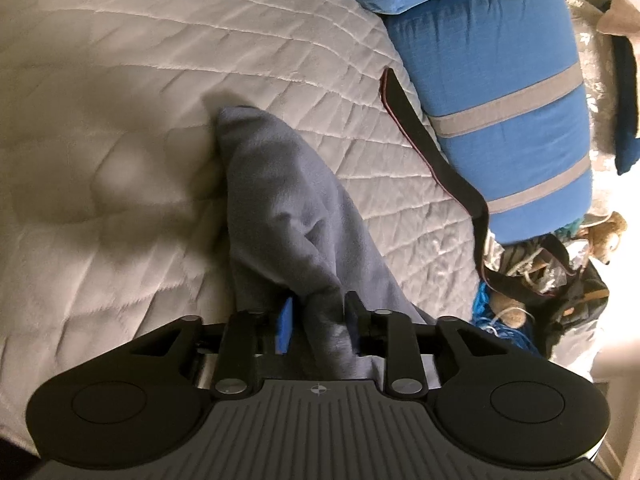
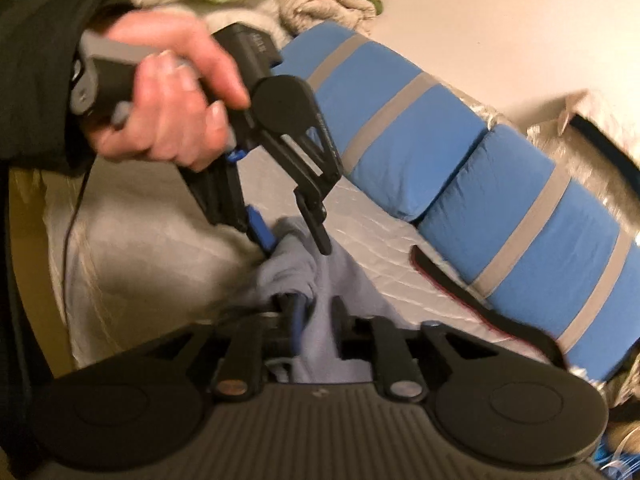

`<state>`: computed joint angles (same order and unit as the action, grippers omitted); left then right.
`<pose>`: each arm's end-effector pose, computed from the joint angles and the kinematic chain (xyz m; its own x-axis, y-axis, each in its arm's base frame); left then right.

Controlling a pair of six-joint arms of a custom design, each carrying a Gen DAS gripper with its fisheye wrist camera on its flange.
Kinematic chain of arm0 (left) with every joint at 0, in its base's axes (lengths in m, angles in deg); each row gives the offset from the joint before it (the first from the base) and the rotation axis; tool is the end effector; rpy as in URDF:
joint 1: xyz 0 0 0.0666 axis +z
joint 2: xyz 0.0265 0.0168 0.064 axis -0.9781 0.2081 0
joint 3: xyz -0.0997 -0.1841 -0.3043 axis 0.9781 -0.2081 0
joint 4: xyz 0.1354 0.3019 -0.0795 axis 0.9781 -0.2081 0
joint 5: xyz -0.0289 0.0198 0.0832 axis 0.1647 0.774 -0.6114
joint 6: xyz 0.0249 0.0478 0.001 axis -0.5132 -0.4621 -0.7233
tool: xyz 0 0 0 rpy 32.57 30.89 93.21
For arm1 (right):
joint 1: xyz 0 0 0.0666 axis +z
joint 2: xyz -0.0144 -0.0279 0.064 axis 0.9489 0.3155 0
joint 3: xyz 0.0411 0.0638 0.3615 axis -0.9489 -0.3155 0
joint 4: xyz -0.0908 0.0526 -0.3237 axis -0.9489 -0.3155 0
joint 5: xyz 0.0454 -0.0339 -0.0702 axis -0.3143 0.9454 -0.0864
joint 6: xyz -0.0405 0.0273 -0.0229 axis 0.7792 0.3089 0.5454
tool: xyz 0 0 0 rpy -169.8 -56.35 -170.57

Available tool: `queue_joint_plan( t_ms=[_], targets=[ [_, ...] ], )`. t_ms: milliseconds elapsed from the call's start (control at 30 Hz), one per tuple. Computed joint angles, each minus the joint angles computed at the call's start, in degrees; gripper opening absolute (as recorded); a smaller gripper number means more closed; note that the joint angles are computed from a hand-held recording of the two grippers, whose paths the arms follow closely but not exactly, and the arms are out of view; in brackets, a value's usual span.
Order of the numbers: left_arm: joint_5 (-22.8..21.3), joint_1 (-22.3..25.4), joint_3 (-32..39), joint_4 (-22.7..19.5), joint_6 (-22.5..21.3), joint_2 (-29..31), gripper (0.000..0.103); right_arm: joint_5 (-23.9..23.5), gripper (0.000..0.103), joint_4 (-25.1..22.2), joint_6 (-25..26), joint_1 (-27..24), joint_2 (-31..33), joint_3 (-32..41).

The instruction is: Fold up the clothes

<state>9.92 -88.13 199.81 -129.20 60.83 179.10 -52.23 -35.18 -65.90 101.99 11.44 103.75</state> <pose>0.5931 -0.1266 0.3919 -0.8902 -0.4533 -0.0466 -0.2833 0.6307 -0.7225 0.4073 0.2349 0.3774 -0.1957 -0.5716 -0.7968 -0.5668 0.7290 -0.3838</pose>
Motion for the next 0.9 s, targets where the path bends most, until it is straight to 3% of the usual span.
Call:
queue_joint_plan(
  t_ms=[67,167,333,433,600,667,767,900],
  targets=[
    [1.99,0.65,-0.82,-0.46,-0.98,-0.53,0.039,-1.55,0.053,0.33,-2.66,-0.26,-0.02,-0.10],
    [4.00,1.68,-1.84,-2.63,-2.45,-1.19,0.040,-4.32,0.060,1.14,-5.40,-0.82,-0.10,-0.62],
    [6.81,3.08,-5.20,-2.16,-4.16,-2.71,0.041,-9.56,0.066,-0.50,-9.61,-1.69,1.50,0.29],
    [7.94,3.34,-6.46,-1.34,-3.94,-3.01,0.040,-13.19,0.067,-2.32,-8.86,-1.54,3.18,1.71],
    [8.65,3.05,-4.79,-3.64,-5.37,-1.77,0.039,-19.26,0.069,-4.67,-5.00,-0.50,4.62,3.08],
    [6.91,2.90,-3.82,-5.63,-6.79,-1.37,0.038,-21.45,0.070,-4.09,-4.80,-1.09,3.88,2.45],
    [4.24,3.14,-2.60,-8.96,-9.96,-0.84,0.023,-23.55,0.069,-4.15,-7.68,-2.97,3.52,2.67],
    [3.21,3.68,-3.08,-10.01,-13.00,-0.94,0.021,-26.65,0.068,-5.86,-13.19,-5.08,5.23,5.56]
  ],
)
